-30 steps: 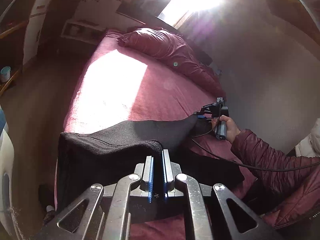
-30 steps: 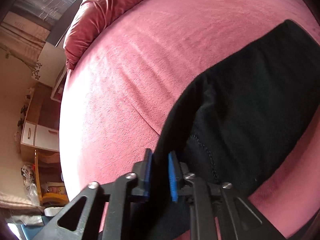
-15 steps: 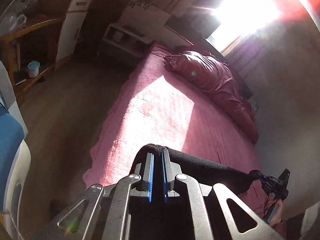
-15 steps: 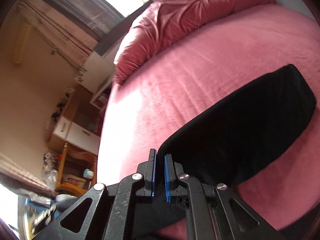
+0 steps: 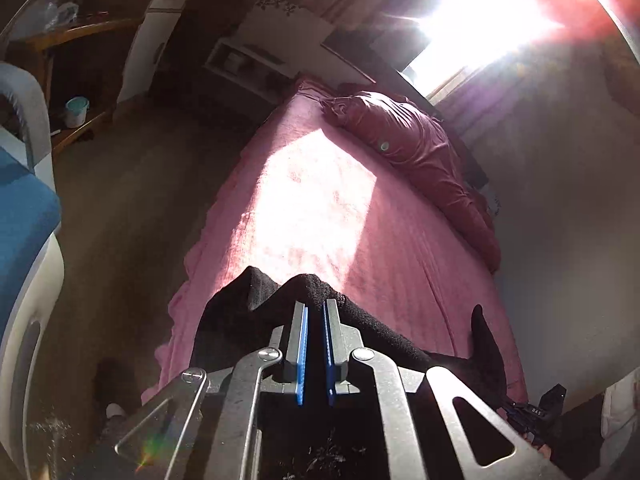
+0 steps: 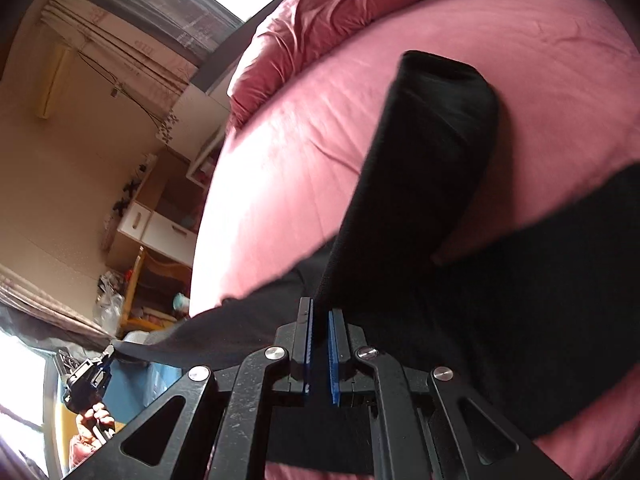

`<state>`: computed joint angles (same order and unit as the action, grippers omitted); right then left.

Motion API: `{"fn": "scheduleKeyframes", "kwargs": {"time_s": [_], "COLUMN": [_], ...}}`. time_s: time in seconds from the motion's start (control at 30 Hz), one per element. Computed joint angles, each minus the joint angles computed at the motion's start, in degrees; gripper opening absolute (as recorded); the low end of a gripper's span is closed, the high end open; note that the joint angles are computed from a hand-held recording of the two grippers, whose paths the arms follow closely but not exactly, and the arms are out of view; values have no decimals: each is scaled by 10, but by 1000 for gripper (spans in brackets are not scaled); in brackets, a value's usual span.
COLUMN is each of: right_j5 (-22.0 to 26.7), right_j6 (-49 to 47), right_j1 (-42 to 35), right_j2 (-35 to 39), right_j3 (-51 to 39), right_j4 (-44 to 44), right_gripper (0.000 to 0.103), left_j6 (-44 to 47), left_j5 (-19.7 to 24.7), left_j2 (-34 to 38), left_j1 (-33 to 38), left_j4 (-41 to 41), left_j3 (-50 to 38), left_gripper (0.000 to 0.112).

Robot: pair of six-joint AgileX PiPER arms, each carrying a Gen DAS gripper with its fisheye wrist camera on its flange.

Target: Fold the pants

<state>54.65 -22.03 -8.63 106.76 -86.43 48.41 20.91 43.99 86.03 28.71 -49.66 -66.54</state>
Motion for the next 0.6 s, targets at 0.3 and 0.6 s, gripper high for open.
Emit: {"fn": "scheduleKeyframes", "kwargs": {"time_s": [0.3, 0.6], "right_j5": [-68, -110], "right_j6": [-13, 45], "right_j1": [14, 61], "right_j2": [-5, 25], "right_j3": [127, 110], "right_j4": [-59, -107], "right_gripper": [6, 6], "left_j6": [34, 60], "left_j5": [-30, 24], "left_j2": [-30, -33], "left_j1": [22, 102], "left_j4": [-21, -120], "left_j3": [198, 271], "left_gripper": [7, 32]}}
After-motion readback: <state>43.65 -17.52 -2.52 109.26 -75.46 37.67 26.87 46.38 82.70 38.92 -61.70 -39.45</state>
